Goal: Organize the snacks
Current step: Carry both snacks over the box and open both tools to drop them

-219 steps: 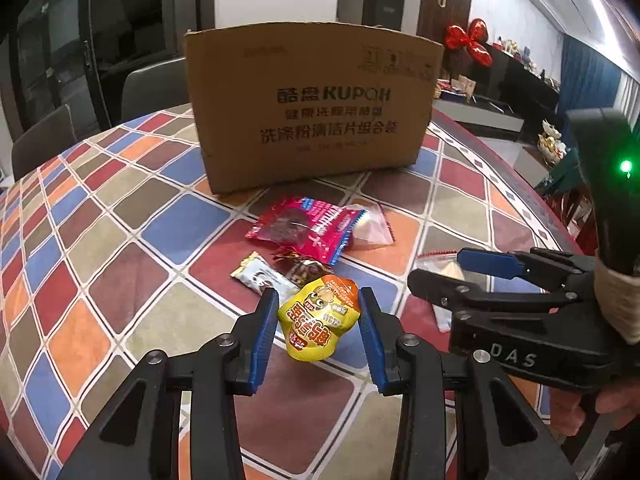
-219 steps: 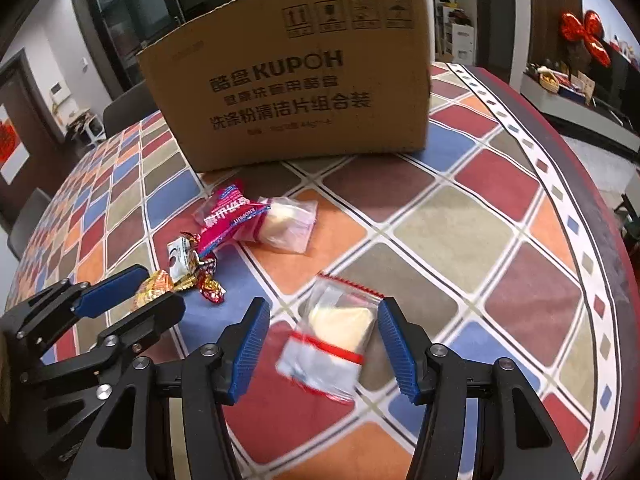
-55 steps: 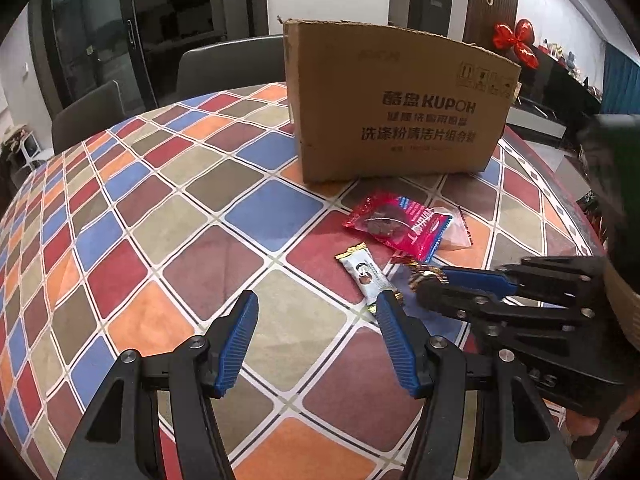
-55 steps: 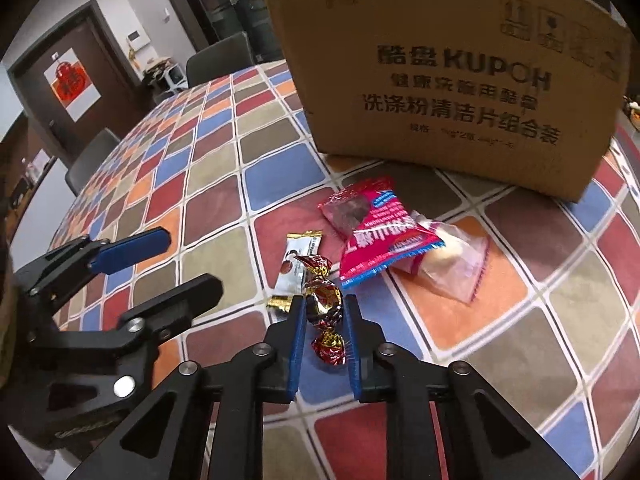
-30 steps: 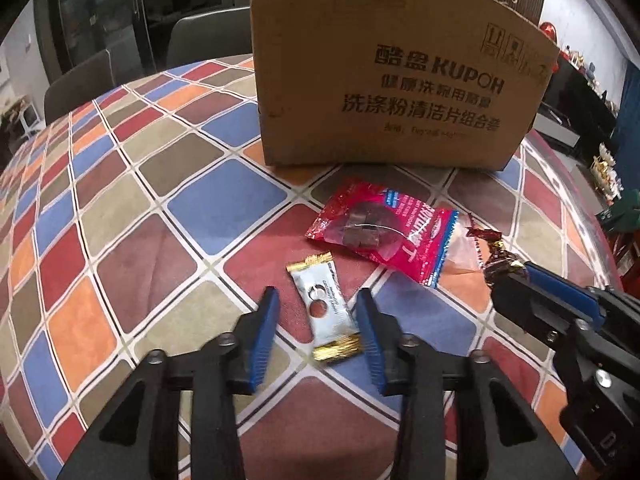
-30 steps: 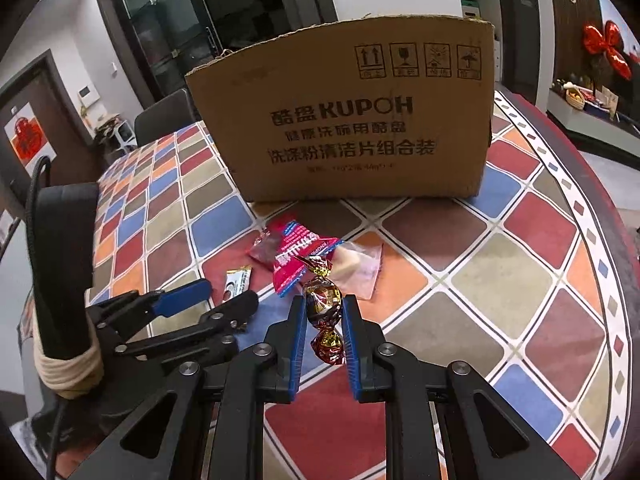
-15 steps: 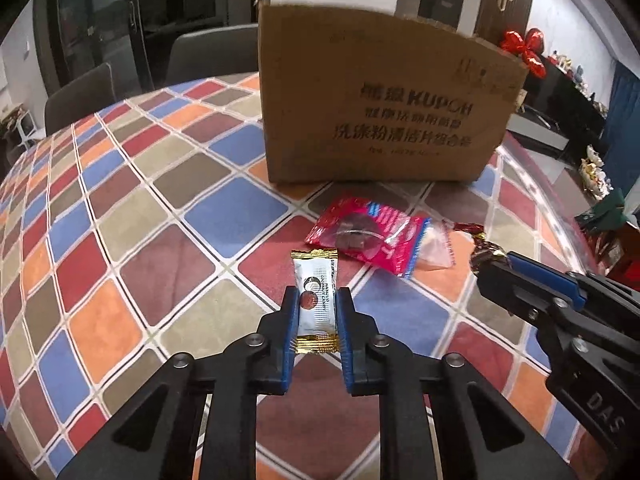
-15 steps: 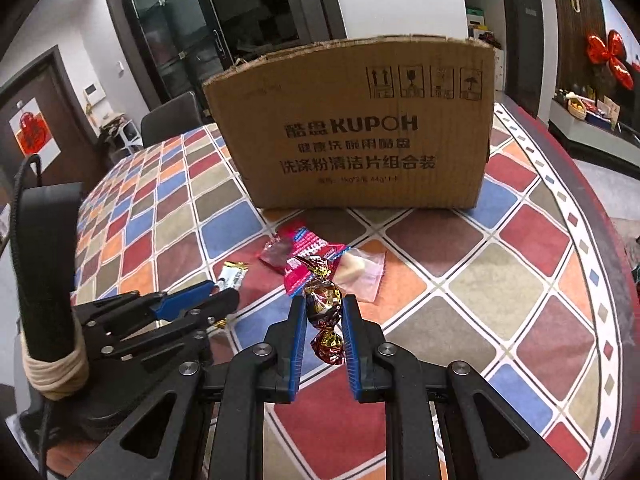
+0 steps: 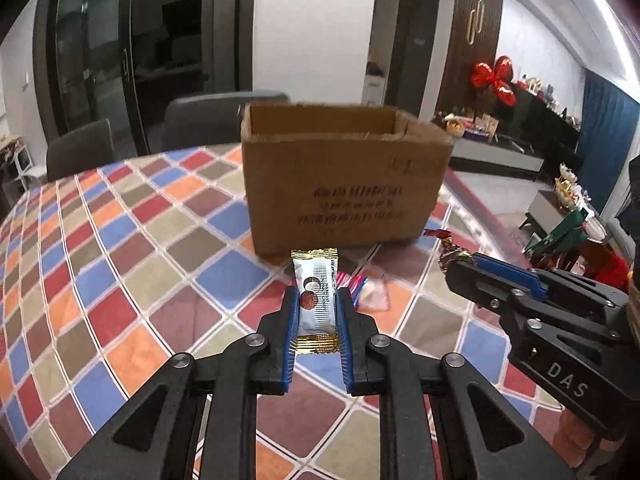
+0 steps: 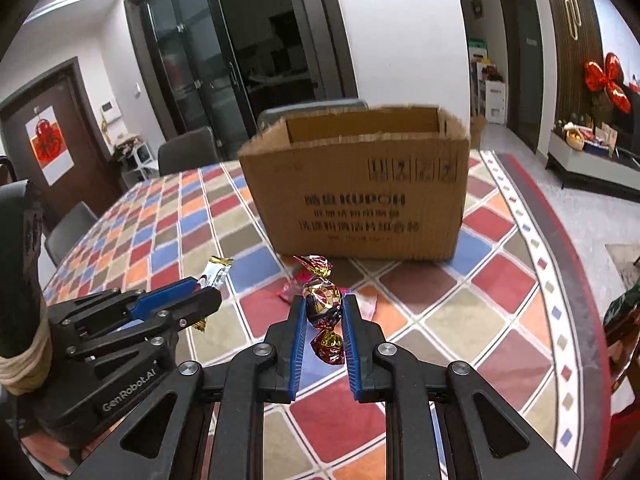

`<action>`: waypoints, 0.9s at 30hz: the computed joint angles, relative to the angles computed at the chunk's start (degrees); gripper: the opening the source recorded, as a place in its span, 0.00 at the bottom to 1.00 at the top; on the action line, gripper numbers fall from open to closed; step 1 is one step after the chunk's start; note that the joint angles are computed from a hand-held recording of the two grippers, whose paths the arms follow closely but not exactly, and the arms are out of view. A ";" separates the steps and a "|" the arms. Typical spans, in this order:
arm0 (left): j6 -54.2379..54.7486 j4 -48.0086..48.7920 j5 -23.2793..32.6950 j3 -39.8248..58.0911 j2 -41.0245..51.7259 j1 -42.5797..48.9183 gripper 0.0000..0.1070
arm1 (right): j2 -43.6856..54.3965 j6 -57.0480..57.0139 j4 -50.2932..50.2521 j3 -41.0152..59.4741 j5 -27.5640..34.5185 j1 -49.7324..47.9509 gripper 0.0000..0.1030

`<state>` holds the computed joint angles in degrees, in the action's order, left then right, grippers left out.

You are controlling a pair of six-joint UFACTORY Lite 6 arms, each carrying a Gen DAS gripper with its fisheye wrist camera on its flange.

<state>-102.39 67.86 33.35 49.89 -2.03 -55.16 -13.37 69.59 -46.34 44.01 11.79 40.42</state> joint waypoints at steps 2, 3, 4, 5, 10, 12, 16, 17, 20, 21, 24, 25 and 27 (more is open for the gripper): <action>1.57 -0.63 1.37 1.21 -0.61 -0.75 0.18 | -1.86 -2.77 2.16 0.46 0.80 -0.13 0.18; 2.36 -0.94 2.05 1.87 -0.92 -1.13 0.18 | -2.46 -3.83 2.96 0.72 1.08 -0.22 0.18; 3.31 -1.30 2.71 2.63 -1.26 -1.42 0.18 | -3.06 -4.49 3.40 1.12 1.50 -0.25 0.18; 4.09 -1.53 3.22 3.30 -1.39 -1.55 0.18 | -3.69 -5.88 4.33 1.68 1.93 -0.39 0.18; 9.05 -3.03 4.50 7.45 -1.33 -0.72 0.18 | -4.11 -8.96 5.31 5.11 3.47 -0.69 0.18; 11.43 -3.77 4.84 9.24 -0.92 -0.21 0.18 | -3.64 -12.02 7.61 6.99 3.61 -1.37 0.18; 15.59 -4.73 5.19 12.84 0.45 1.08 0.18 | -2.25 -15.39 8.97 10.15 4.18 -2.28 0.18; 16.43 -4.85 4.85 13.27 0.53 1.56 0.18 | -1.87 -16.51 9.64 10.87 4.13 -2.60 0.18; 19.73 -5.74 4.07 15.68 1.62 3.01 0.18 | -0.83 -19.67 11.40 13.34 4.37 -3.63 0.18; 20.60 -5.74 4.12 16.71 2.18 3.28 0.18 | -0.36 -22.01 13.29 14.36 4.41 -4.17 0.18; 24.13 -6.42 3.23 20.41 4.41 4.90 0.18 | 1.22 -24.13 13.67 17.23 4.74 -5.17 0.18; 25.80 -6.67 2.72 22.42 5.80 5.73 0.18 | 1.72 -25.47 14.56 18.00 4.69 -5.63 0.18; 28.60 -7.72 2.02 25.10 7.72 7.00 0.18 | 3.74 -30.25 18.04 20.72 4.40 -7.20 0.18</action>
